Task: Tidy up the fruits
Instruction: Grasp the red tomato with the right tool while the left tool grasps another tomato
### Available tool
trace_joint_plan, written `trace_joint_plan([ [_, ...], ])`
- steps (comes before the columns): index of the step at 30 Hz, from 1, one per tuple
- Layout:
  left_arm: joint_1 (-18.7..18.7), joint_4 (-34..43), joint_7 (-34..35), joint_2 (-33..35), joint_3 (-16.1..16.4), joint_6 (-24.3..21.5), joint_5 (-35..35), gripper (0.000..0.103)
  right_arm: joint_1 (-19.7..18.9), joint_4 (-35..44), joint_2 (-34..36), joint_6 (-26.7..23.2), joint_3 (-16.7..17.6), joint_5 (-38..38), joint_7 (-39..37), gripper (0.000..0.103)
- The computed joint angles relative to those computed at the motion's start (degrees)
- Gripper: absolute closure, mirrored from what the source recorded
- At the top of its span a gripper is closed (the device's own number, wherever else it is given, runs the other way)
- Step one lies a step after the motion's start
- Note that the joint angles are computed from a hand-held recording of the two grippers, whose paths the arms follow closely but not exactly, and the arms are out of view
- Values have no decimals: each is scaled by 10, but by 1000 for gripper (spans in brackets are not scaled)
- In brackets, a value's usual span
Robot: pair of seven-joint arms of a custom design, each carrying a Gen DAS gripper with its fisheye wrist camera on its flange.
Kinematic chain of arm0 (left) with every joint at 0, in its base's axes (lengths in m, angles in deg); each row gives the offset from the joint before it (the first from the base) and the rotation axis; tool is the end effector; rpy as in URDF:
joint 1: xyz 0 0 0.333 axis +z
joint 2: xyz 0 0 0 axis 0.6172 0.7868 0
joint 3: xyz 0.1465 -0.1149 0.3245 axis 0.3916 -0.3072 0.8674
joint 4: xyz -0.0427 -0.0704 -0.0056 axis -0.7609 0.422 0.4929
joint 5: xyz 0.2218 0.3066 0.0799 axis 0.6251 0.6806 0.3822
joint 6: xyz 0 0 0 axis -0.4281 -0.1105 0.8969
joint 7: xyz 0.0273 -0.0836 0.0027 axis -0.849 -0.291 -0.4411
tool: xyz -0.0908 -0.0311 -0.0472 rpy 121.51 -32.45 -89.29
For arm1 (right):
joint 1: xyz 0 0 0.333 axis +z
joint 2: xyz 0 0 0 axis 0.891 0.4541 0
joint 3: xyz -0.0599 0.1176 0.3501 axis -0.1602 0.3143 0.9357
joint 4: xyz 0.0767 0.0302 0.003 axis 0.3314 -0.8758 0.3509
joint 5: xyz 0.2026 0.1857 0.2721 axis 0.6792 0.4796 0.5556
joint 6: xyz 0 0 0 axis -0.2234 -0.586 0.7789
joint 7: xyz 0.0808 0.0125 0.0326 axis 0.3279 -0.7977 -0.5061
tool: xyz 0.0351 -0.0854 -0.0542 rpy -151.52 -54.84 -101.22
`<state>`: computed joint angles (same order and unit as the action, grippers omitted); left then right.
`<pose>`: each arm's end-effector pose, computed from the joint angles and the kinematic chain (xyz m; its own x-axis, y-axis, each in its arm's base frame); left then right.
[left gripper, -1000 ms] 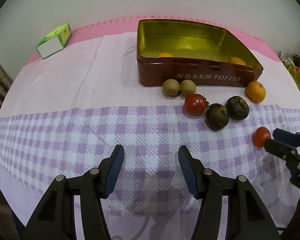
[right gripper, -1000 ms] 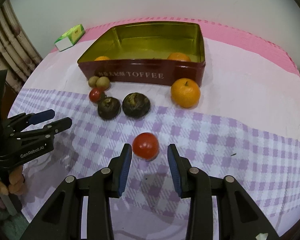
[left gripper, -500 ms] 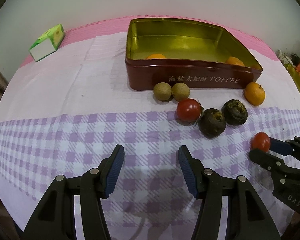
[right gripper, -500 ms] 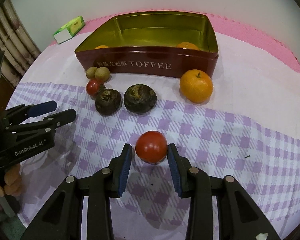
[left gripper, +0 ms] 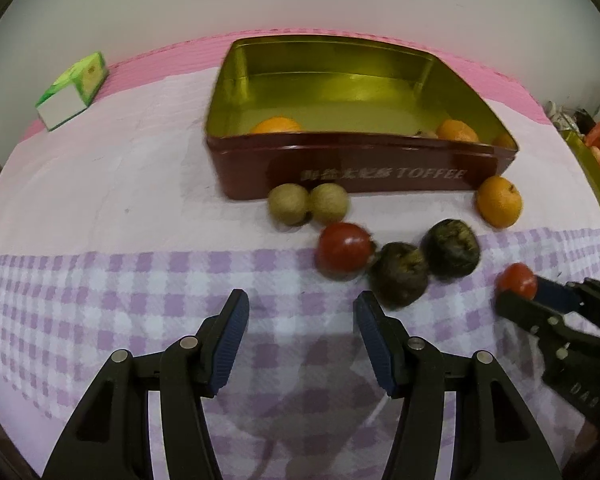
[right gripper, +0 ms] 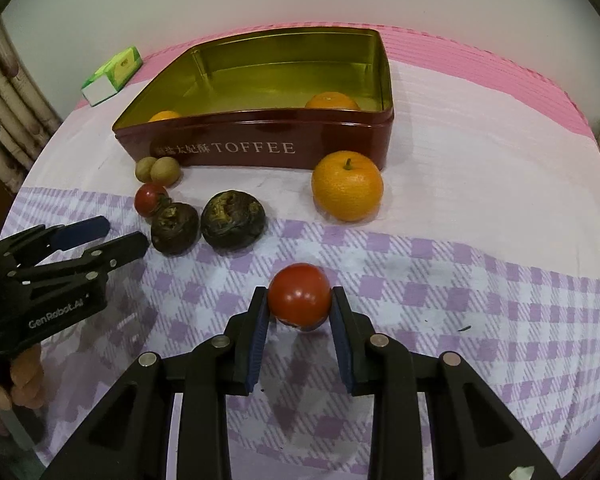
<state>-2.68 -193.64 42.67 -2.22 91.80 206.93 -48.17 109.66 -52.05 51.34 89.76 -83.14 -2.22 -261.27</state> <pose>0.5312 -0.3211 0.2788 -0.2965 -0.9530 0.0615 -0.8487 0.2334 -0.4746 0.4418 0.5165 0.2972 -0.0571 -0.9939 -0.0939 -0.8756 0.0951 -0.4736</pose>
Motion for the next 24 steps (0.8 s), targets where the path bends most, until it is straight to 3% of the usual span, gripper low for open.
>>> trace_joint_plan([
  [11, -55, 45, -38, 27, 45, -22, 20, 46, 1, -8, -2, 11, -5, -9, 13, 75],
  [20, -51, 79, -88, 44, 60, -42, 62, 46, 1, -8, -3, 8, -4, -13, 18, 75],
  [24, -36, 72, -86, 45, 51, -25, 70, 59, 1, -8, -3, 9, -5, -15, 21, 75],
])
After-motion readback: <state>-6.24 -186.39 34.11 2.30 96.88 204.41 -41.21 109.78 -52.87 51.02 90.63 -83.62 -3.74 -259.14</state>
